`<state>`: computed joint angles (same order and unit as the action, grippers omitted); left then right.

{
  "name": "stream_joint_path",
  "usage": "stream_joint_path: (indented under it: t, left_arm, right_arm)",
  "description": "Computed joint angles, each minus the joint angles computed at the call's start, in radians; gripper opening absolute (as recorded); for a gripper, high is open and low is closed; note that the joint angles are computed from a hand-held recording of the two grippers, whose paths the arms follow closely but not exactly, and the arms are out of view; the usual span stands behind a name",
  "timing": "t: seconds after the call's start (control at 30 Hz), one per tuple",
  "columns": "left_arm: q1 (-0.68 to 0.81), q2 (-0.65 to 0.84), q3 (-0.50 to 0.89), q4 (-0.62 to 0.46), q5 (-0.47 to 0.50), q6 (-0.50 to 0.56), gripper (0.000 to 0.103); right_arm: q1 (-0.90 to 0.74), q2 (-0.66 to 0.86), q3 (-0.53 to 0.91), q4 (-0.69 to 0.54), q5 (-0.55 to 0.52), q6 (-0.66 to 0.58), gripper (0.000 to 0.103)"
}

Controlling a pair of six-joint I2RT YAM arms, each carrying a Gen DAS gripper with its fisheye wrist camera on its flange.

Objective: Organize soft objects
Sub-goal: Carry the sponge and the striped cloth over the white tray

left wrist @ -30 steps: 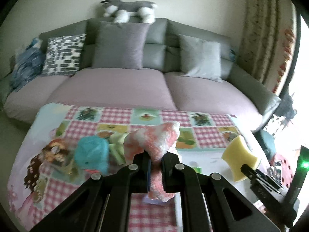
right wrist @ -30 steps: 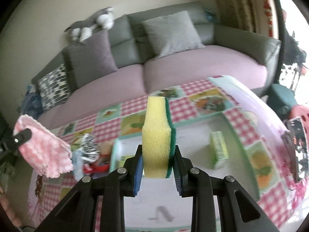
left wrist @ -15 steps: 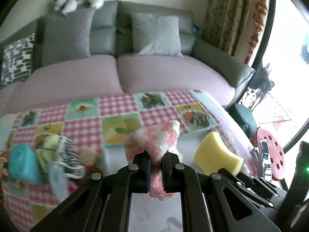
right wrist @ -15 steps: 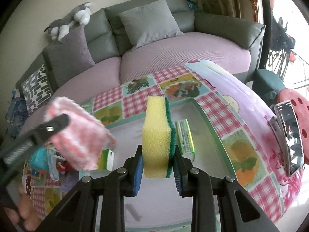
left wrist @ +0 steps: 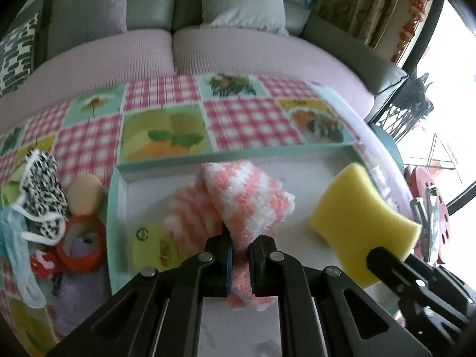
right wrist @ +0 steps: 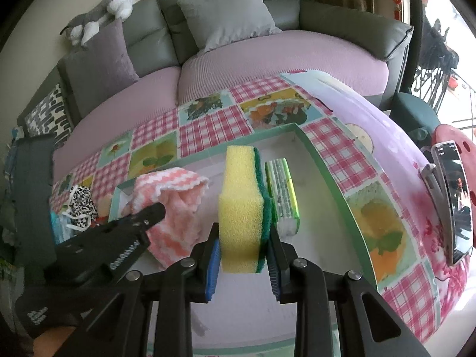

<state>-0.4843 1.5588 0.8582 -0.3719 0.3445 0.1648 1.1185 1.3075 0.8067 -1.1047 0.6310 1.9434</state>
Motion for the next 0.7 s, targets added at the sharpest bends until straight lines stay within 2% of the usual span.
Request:
stream_joint_path:
  t: [0.4, 0.47, 0.53, 0.63, 0.7]
  left_arm:
    - [-0.024, 0.054, 0.002, -0.001, -0.042, -0.011, 0.011]
    - [-0.025, 0.056, 0.014, -0.023, -0.05, -0.014, 0.015]
    - [-0.021, 0.051, 0.027, -0.052, -0.046, -0.015, 0.032]
    - [-0.009, 0.019, 0.034, -0.09, -0.025, -0.006, 0.045]
    - [-0.013, -0.021, 0.03, -0.104, -0.05, -0.003, 0.053]
  right_arm:
    - [-0.032, 0.018, -0.01, 0.042, -0.049, -0.057, 0.031]
    - [-0.029, 0.029, 0.003, 0.026, -0.052, -0.052, 0.031]
    - [-0.024, 0.046, 0.026, -0.005, -0.053, -0.043, 0.032]
    - [-0.009, 0.054, 0.052, -0.033, -0.043, -0.04, 0.032]
    - [0.0, 0.062, 0.073, -0.055, -0.037, -0.035, 0.036]
